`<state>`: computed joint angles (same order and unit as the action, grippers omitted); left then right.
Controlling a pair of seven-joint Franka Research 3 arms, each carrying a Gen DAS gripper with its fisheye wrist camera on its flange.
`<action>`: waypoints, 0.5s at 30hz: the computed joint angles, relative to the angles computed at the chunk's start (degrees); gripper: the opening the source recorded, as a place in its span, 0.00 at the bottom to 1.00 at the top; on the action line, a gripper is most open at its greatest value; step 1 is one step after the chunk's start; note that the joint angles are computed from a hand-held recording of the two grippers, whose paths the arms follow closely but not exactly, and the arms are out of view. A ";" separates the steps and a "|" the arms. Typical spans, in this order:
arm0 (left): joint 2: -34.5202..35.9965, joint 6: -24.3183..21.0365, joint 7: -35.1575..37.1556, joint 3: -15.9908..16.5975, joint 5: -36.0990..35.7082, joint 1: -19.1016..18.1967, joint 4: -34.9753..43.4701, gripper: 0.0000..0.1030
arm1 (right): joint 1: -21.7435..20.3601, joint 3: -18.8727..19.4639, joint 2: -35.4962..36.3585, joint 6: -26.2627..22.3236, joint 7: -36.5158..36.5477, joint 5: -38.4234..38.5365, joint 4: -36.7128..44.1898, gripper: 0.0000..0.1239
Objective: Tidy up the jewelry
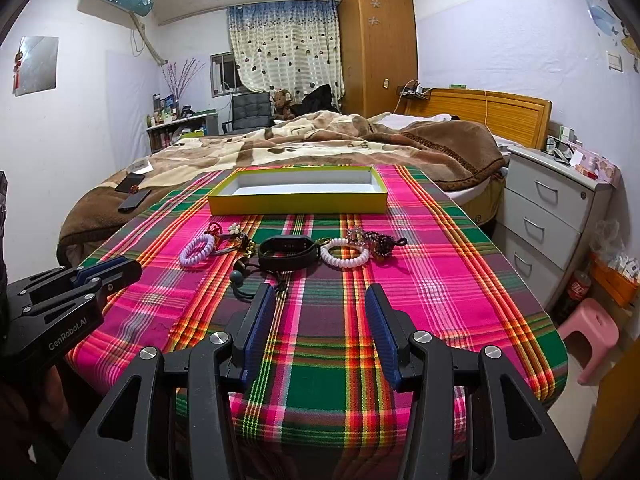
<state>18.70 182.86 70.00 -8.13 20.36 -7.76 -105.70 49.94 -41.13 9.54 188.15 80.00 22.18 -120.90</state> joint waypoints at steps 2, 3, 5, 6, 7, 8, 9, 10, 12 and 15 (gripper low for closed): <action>-0.01 0.07 -0.01 -0.06 0.01 0.07 -0.05 0.14 | -0.39 0.39 0.00 -0.10 0.01 -0.02 0.06 0.39; 0.01 0.04 0.11 -0.31 -0.05 0.30 -0.06 0.14 | -0.66 0.66 0.05 -0.04 0.10 -0.11 0.12 0.39; 0.00 -0.05 0.20 -0.50 -0.15 0.46 -0.07 0.14 | -1.40 1.39 0.25 -0.08 0.17 -0.20 0.35 0.39; 0.05 -0.03 0.24 -0.58 -0.20 0.55 -0.07 0.14 | -1.86 1.86 0.22 -0.07 0.25 -0.27 0.38 0.39; 0.00 0.01 0.22 -0.49 -0.20 0.51 -0.15 0.14 | -1.56 1.55 0.20 0.01 0.33 -0.36 0.29 0.39; 0.07 0.01 0.23 -0.44 -0.18 0.46 -0.07 0.14 | 0.22 -0.19 -0.28 0.10 0.30 -0.40 -0.34 0.39; 0.08 0.04 0.25 -0.42 -0.16 0.45 -0.08 0.14 | 0.00 0.06 -0.24 0.01 0.15 -0.22 -0.23 0.39; 0.10 -0.03 0.38 -0.73 -0.28 0.70 -0.04 0.14 | -0.03 0.09 -0.14 -0.06 0.16 -0.17 -0.13 0.39; 0.11 -0.07 0.59 -1.06 -0.45 1.00 -0.07 0.14 | 0.23 -0.19 -0.03 -0.06 0.23 -0.20 -0.08 0.39; 0.18 -0.01 0.54 -0.82 -0.49 0.81 -0.08 0.14 | 0.37 -0.31 -0.03 -0.03 0.25 -0.17 -0.13 0.39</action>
